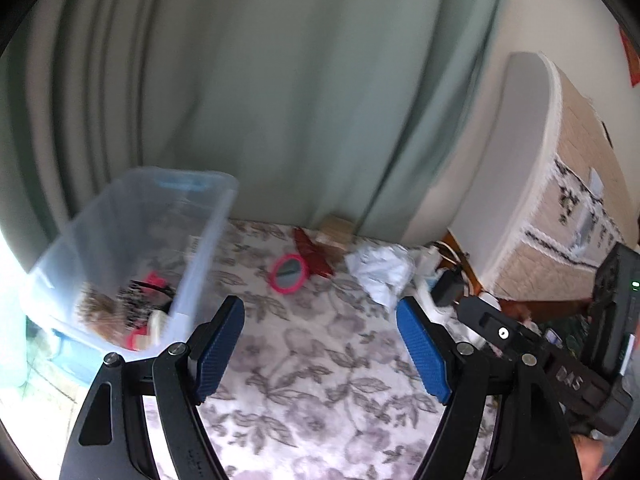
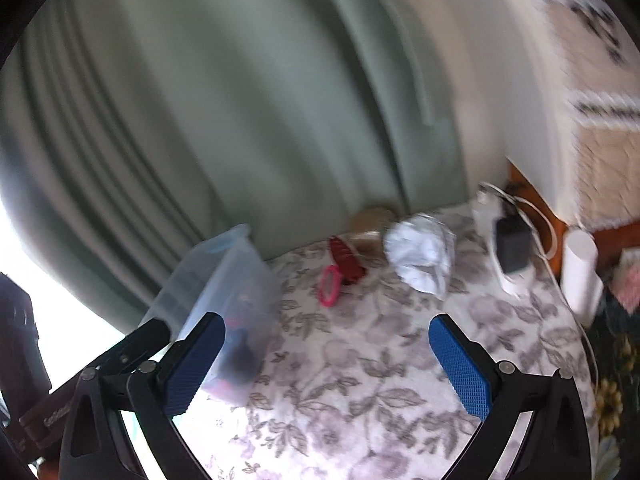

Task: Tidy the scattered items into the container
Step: 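Withdraw both open grippers from the box toward the mirror and paper, then grasp the pink mirror with the left gripper while the right grasps the crumpled paper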

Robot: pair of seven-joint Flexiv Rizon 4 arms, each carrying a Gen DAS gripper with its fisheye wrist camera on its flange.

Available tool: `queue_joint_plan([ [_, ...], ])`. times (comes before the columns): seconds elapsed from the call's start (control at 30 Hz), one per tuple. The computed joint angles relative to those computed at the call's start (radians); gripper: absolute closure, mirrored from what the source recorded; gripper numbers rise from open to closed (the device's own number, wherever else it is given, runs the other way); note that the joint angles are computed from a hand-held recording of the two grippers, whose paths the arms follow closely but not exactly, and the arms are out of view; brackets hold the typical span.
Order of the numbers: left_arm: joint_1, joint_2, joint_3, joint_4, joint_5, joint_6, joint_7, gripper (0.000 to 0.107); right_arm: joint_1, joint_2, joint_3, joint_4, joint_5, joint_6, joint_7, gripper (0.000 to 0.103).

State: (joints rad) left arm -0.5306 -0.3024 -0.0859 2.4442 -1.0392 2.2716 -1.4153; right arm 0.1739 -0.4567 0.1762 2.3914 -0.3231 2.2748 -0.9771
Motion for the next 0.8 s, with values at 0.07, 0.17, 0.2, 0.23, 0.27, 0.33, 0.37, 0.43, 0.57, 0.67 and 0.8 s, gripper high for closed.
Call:
queue_joint_plan([
  [0.07, -0.002, -0.021, -0.002, -0.026, -0.009, -0.021, 0.026, 0.028, -0.022, -0.015, -0.002, -0.003, -0.010, -0.002, 0.015, 0.000],
  [0.17, 0.012, -0.045, 0.000, -0.048, 0.022, -0.061, 0.031, 0.028, -0.062, -0.042, -0.002, -0.013, -0.039, -0.013, 0.042, 0.000],
  [0.2, 0.018, -0.056, 0.003, -0.055, 0.042, -0.074, 0.024, 0.028, -0.073, -0.050, -0.002, -0.016, -0.050, -0.017, 0.048, 0.000],
  [0.23, 0.023, -0.067, 0.008, -0.061, 0.061, -0.086, 0.018, 0.028, -0.083, -0.059, -0.001, -0.021, -0.061, -0.020, 0.055, 0.000],
  [0.27, 0.021, -0.077, 0.015, -0.070, 0.068, -0.096, 0.019, 0.028, -0.094, -0.069, 0.000, -0.027, -0.072, -0.023, 0.063, 0.000],
  [0.33, 0.027, -0.096, 0.027, -0.083, 0.099, -0.111, 0.002, 0.028, -0.114, -0.088, 0.004, -0.039, -0.097, -0.030, 0.076, 0.000],
  [0.37, 0.036, -0.106, 0.031, -0.090, 0.124, -0.120, -0.012, 0.028, -0.122, -0.099, 0.004, -0.046, -0.108, -0.036, 0.081, 0.000],
  [0.43, 0.049, -0.127, 0.043, -0.108, 0.166, -0.138, -0.034, 0.028, -0.131, -0.115, 0.005, -0.061, -0.126, -0.051, 0.087, 0.000],
  [0.57, 0.094, -0.170, 0.057, -0.144, 0.281, -0.150, -0.093, 0.028, -0.145, -0.145, 0.009, -0.094, -0.159, -0.081, 0.090, 0.000],
  [0.67, 0.091, -0.205, 0.090, -0.178, 0.318, -0.159, -0.101, 0.028, -0.144, -0.166, 0.007, -0.122, -0.170, -0.106, 0.081, 0.000],
  [0.8, 0.033, -0.267, 0.163, -0.238, 0.250, -0.184, -0.027, 0.028, -0.161, -0.197, 0.024, -0.162, -0.191, -0.149, 0.088, 0.000],
])
